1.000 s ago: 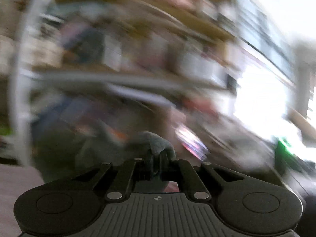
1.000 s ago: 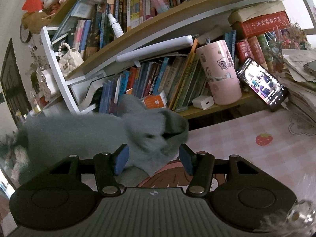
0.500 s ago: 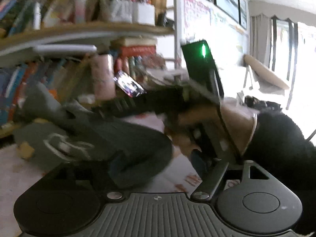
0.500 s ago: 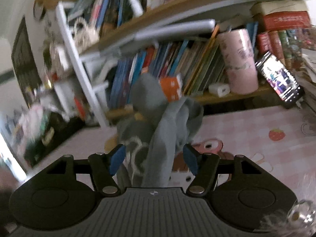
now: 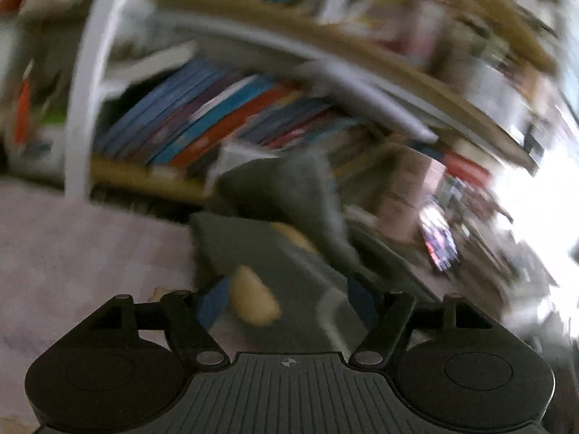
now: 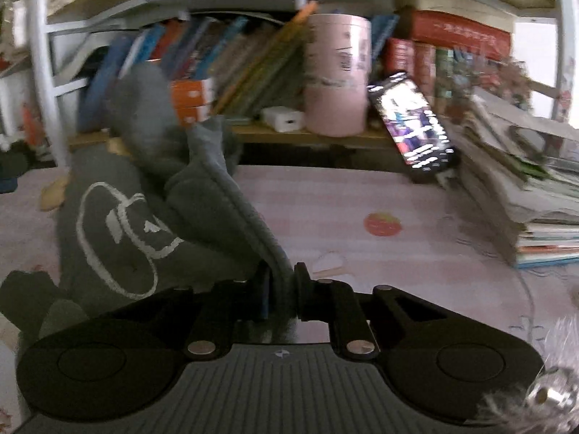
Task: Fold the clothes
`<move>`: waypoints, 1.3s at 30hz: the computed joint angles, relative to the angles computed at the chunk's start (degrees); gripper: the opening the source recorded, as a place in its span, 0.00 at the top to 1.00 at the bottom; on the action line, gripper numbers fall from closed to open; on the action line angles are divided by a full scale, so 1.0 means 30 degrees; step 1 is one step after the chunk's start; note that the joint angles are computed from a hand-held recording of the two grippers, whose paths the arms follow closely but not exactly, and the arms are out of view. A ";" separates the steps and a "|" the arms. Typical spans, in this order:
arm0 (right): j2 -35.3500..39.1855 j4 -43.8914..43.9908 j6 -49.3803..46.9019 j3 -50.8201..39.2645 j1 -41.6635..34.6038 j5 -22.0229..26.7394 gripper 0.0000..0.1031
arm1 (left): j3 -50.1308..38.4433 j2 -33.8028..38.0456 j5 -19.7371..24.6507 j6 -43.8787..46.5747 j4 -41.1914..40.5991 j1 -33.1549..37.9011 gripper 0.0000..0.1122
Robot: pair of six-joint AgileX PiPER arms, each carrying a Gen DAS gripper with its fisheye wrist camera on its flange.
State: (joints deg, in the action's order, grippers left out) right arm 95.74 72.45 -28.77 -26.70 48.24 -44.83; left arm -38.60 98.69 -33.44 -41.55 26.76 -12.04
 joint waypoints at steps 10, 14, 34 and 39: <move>0.0411 0.0563 -0.1245 -0.0493 0.0018 -0.0150 0.87 | -0.4487 0.4741 -0.0157 -1.1719 0.4473 0.1624 0.58; 0.0359 0.0373 -0.1326 -0.0617 -0.0088 0.0086 0.87 | -0.5298 0.5998 -0.1116 -1.5823 0.6039 0.2101 0.86; 0.0721 -0.4198 0.2496 -0.0306 0.0702 0.0220 0.87 | 1.0751 -0.8192 -0.6439 -0.2690 0.4911 1.1862 0.96; 0.0814 -0.4616 0.2776 -0.0240 0.1285 -0.0341 0.87 | 1.1159 -0.6174 -0.7741 -0.2295 0.5206 1.3451 0.96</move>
State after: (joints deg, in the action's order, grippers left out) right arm 98.19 58.61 -20.44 -27.42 52.10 -45.85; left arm -5.12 80.17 -56.66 -48.43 42.37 28.31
